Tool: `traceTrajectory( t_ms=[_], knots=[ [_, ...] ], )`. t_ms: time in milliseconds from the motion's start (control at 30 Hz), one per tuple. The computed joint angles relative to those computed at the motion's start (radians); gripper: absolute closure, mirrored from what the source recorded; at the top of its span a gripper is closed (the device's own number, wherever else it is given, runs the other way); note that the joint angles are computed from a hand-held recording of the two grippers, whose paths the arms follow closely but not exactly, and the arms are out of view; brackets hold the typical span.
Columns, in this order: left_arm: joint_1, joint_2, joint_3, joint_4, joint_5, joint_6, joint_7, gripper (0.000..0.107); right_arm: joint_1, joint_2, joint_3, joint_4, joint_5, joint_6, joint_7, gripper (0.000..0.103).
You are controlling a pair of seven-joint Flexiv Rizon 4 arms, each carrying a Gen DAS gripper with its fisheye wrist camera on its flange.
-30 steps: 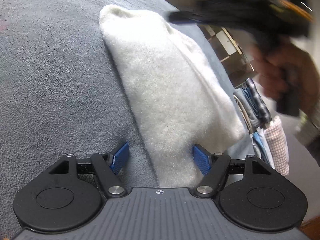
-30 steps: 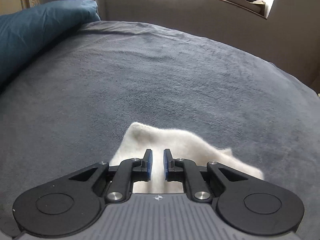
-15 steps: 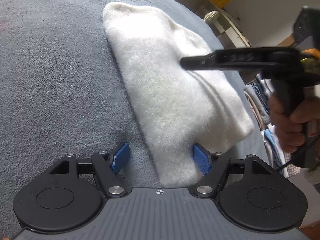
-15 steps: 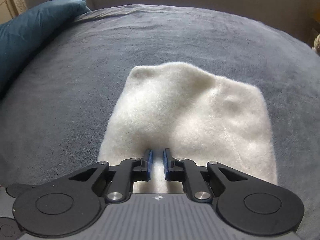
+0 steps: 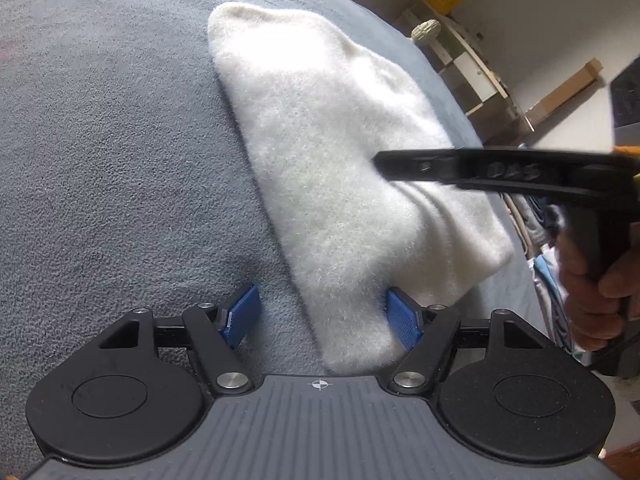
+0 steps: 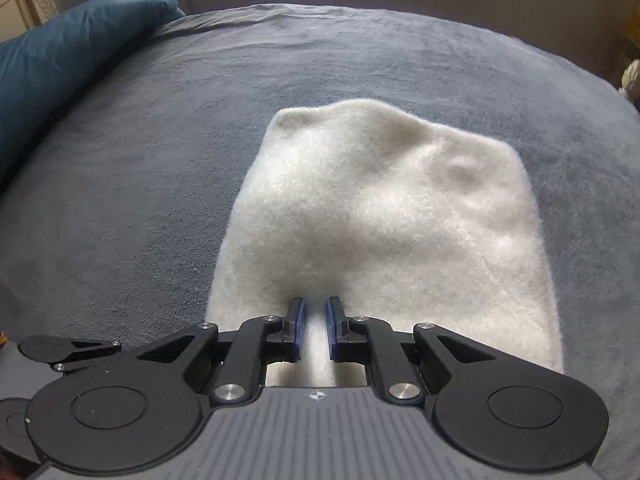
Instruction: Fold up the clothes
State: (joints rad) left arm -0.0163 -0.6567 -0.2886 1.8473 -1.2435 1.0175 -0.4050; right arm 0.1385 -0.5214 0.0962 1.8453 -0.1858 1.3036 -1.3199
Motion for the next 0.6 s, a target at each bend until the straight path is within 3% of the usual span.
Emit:
traceTrajectory(
  t_ms=[133,200,300,400,600],
  knots=[
    [-0.030,-0.004,-0.016,0.003,-0.033,0.031,0.003,0.036,-0.060,0.060,0.084,0.020,0.090,0.002,-0.046,0.091],
    [-0.036,-0.012,-0.007,-0.009,-0.009,0.029,-0.015,0.036,-0.032,0.058,0.059,0.036,0.073,-0.020,-0.045,0.091],
    [-0.038,-0.007,-0.016,-0.002,-0.008,0.055,0.002,0.037,0.010,0.006,0.002,0.058,0.029,0.030,-0.026,0.092],
    [-0.030,-0.007,-0.016,-0.001,-0.007,0.044,-0.006,0.037,0.001,-0.001,0.013,0.033,0.045,-0.002,0.003,0.093],
    [-0.046,-0.005,-0.026,-0.002,-0.015,0.076,-0.011,0.036,0.044,0.028,-0.037,0.105,-0.001,0.085,0.066,0.092]
  ],
)
